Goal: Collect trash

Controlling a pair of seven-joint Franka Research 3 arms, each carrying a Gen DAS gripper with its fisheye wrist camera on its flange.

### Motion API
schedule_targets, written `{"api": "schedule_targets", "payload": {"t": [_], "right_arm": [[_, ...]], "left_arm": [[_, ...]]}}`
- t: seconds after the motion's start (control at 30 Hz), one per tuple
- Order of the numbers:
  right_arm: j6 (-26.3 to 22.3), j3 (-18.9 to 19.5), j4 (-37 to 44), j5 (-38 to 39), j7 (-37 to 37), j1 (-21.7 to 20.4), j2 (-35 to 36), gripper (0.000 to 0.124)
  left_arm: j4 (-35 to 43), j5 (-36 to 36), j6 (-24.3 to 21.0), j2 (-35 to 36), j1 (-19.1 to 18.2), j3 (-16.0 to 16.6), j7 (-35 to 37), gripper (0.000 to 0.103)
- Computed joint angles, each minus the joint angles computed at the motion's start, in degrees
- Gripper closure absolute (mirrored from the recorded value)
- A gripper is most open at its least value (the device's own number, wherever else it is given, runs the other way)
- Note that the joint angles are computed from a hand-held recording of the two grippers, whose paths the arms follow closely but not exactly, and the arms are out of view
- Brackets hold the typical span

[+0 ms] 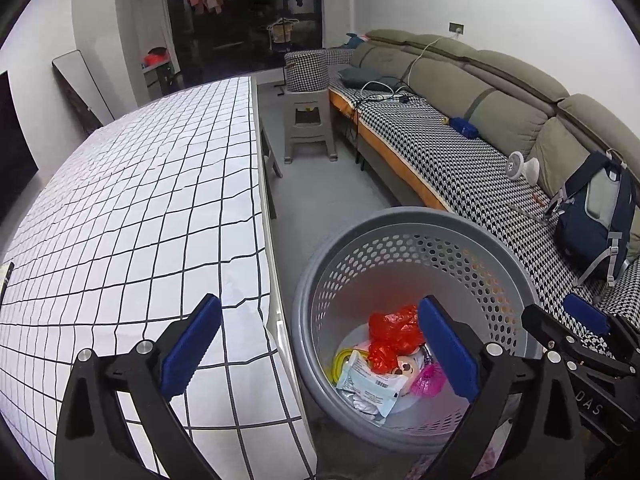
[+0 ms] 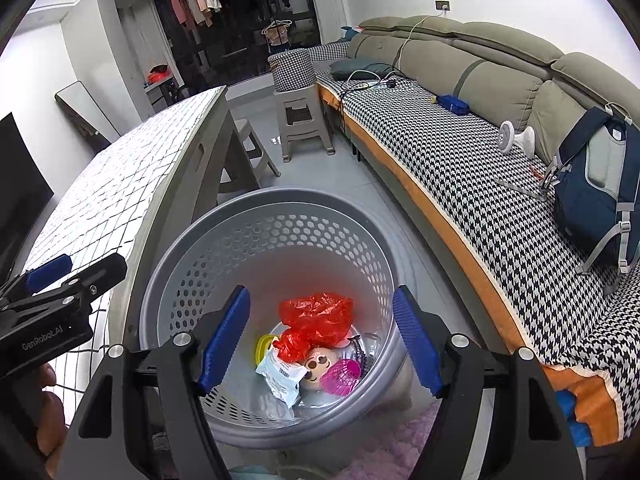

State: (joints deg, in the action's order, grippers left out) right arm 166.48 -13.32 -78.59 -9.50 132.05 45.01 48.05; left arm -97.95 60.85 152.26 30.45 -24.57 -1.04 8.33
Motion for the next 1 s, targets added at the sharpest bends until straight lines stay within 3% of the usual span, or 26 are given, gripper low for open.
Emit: {"api": "schedule_targets", "payload": {"t": [1.0], "right_arm": [[0.42,-0.33,-0.92,-0.24,0.04,0.54,-0.79,0.053]], "left_arm": [[0.02,-1.11,-2.93,-0.28,0.13,-0.41,-0.78,0.006]]}}
